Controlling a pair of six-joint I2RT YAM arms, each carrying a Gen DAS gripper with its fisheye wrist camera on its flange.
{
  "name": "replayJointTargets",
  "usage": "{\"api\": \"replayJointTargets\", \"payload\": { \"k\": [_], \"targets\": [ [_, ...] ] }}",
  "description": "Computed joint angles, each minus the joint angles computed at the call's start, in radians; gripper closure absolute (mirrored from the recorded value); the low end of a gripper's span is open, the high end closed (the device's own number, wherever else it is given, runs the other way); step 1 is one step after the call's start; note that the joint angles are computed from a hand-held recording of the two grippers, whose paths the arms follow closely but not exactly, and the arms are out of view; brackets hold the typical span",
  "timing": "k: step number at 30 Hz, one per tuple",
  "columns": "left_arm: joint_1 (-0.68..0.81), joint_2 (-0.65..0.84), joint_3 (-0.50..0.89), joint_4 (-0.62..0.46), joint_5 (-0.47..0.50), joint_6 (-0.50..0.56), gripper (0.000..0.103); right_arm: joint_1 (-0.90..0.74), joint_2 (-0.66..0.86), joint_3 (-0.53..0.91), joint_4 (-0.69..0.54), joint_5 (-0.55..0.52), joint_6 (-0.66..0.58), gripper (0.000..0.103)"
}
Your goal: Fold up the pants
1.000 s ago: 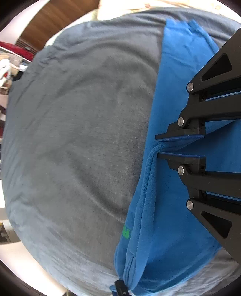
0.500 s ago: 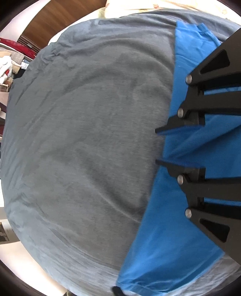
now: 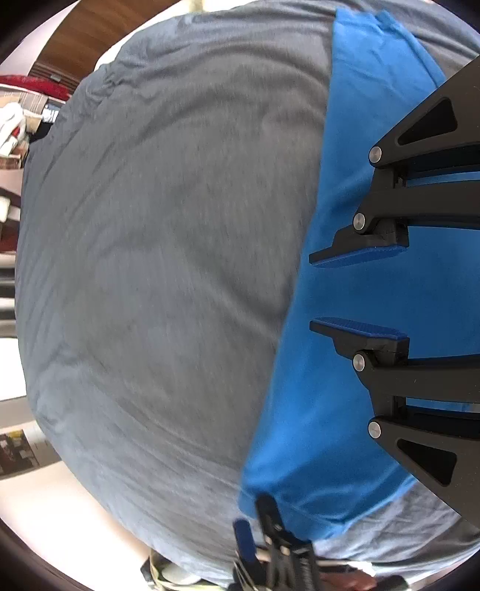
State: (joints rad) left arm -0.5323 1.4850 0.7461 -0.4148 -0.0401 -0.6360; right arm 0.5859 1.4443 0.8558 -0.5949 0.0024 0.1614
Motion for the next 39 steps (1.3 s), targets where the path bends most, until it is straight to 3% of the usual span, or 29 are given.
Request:
{"api": "replayJointTargets", "payload": {
  "k": [3,5,8,13,19,23,34,36,37,39],
  "targets": [
    [0.028,0.035,-0.028,0.074,0.063,-0.013,0.030,0.045,0.011,-0.020,0.026,-0.003,0.035,0.075],
    [0.030,0.038,-0.052,0.111,0.099,-0.025,0.048,0.065,0.019,-0.028,0.039,-0.009,0.053,0.075],
    [0.016,0.026,-0.073,0.148,0.116,-0.039,0.064,0.081,0.019,-0.032,0.041,-0.009,0.068,0.075],
    [-0.065,-0.051,-0.056,0.075,0.017,-0.092,0.067,0.083,0.006,-0.034,0.027,-0.038,0.101,0.075],
    [-0.123,-0.167,-0.071,-0.046,-0.025,-0.179,0.067,0.103,-0.035,-0.042,0.011,-0.039,0.133,0.075],
    [-0.095,-0.149,-0.124,0.014,0.008,-0.181,0.067,0.108,-0.003,-0.039,0.040,-0.012,0.141,0.075],
    [-0.117,-0.036,-0.090,0.072,-0.064,-0.114,0.065,0.063,0.120,-0.010,0.131,-0.002,0.129,0.075],
    [-0.119,-0.033,-0.078,0.055,-0.083,-0.116,0.056,0.056,0.136,-0.008,0.144,-0.011,0.136,0.075],
    [-0.121,-0.035,-0.070,0.038,-0.099,-0.119,0.046,0.055,0.137,-0.010,0.147,-0.012,0.137,0.075],
    [-0.125,-0.080,-0.067,0.008,-0.122,-0.116,0.041,0.058,0.129,-0.011,0.145,-0.009,0.138,0.075]
  ]
}}
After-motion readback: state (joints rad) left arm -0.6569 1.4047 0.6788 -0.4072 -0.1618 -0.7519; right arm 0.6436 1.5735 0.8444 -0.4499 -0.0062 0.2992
